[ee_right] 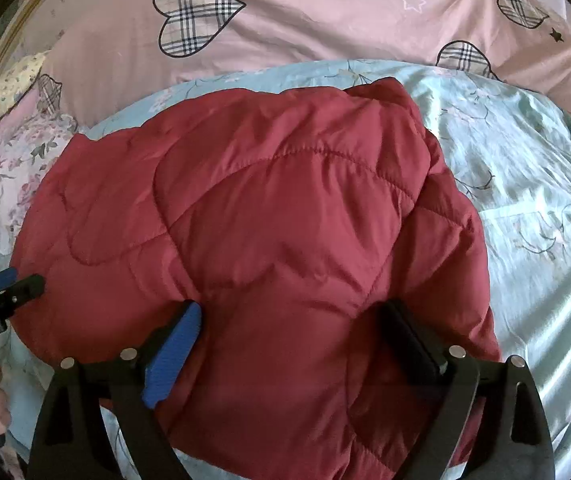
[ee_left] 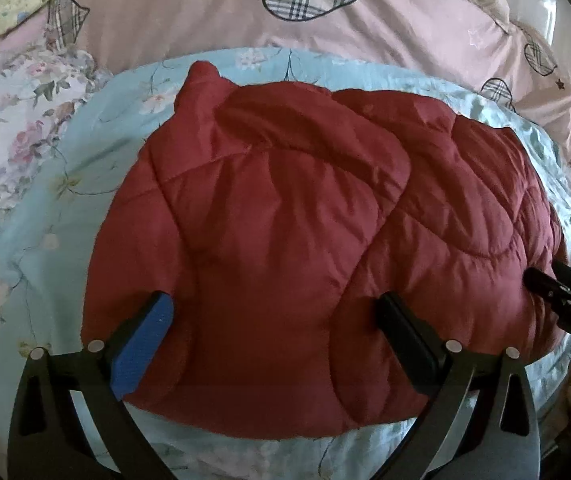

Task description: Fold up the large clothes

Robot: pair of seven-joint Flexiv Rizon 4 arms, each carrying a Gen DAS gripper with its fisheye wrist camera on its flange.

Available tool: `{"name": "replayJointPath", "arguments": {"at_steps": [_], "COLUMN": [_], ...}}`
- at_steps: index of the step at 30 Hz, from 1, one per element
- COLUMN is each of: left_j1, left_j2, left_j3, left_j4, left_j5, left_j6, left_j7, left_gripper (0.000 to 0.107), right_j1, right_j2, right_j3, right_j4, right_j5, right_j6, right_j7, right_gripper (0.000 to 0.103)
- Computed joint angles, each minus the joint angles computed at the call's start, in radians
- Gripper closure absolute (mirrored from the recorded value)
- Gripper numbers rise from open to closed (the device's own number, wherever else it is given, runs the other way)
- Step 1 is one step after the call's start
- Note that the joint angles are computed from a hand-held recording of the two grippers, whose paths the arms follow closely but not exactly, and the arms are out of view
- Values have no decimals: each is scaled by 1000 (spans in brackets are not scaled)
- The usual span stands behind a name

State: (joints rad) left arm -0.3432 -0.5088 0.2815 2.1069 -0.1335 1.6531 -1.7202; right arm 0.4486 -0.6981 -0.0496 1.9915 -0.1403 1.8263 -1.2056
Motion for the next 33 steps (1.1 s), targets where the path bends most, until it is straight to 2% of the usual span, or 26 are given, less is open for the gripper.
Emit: {"name": "replayJointPath", "arguments": {"at_steps": [4, 8, 13, 16, 19, 23, 27, 33], "left_j1": [51, 80, 80, 74, 60, 103, 101, -18], "left_j2": [-33, -41, 0, 37, 70, 111, 146, 165], "left_j3": [-44, -69, -70, -71, -70, -130, -140, -46], "left_j4": [-53, -76, -32, 25, 81, 154, 220, 265], "left_j5": [-3, 4, 15, 16, 16, 7, -10, -46], "left_j6": [-33, -49, -36, 0, 27, 66, 99, 79], "left_j7": [26, 38, 27, 9, 2, 17, 26, 35], "left_gripper": [4, 4, 4, 4, 4, 4, 4, 4], "right_j1": [-73, -78, -65, -140, -115, -108, -66, -17], "right_j2": [-19, -26, 20, 56, 97, 133, 158, 189], "right_j3": [63, 67, 63, 147, 135, 149, 133, 127], "right_j4": [-52, -56, 12, 68, 127, 196, 259, 326], "right_j5": [-35, -41, -18, -44, -38, -27, 16, 54], "right_j6": [-43, -39, 23, 73, 101, 131, 174, 166], "right_j7": [6, 14, 16, -1, -23, -35, -50, -78], "right_gripper": [8, 6, 9, 11, 9, 9, 9, 8]}}
